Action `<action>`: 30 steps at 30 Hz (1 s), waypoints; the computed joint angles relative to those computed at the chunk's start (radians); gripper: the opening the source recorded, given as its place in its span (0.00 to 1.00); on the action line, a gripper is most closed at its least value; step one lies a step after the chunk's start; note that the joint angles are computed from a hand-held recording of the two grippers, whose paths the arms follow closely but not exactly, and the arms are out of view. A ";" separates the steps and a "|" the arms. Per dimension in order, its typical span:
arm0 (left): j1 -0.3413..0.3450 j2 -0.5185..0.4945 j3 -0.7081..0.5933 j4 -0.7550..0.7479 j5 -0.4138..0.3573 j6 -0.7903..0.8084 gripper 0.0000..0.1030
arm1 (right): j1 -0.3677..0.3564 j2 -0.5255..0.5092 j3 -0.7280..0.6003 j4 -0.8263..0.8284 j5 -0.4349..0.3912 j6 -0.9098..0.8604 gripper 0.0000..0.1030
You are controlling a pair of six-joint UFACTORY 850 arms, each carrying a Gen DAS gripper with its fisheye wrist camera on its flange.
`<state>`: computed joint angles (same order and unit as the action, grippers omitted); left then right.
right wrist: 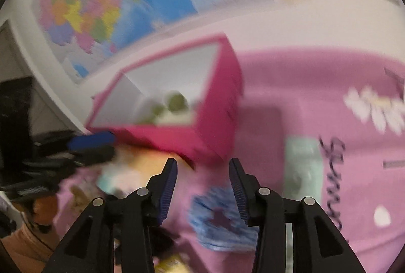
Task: Organize soft objects
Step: 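Lower the scrunchie into the box and open the right gripper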
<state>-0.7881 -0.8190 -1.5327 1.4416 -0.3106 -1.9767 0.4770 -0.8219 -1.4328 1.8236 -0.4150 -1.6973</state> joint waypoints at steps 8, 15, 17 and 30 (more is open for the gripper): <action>-0.004 -0.040 -0.033 -0.105 0.058 0.116 0.33 | 0.011 -0.035 -0.010 -0.161 0.053 0.096 0.23; -0.007 -0.047 -0.044 -0.081 0.100 0.119 0.51 | 0.002 0.057 0.085 0.145 -0.036 -0.241 0.10; -0.005 -0.042 -0.043 -0.017 0.113 0.059 0.53 | 0.002 0.093 0.109 0.234 -0.074 -0.338 0.10; 0.036 -0.060 -0.138 -0.046 0.057 0.084 0.32 | 0.042 0.032 -0.077 0.250 -0.083 -0.376 0.10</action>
<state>-0.7518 -0.8790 -1.6709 1.3952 -0.2535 -1.8932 0.5189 -0.7899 -1.5101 2.0732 -0.4980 -2.0734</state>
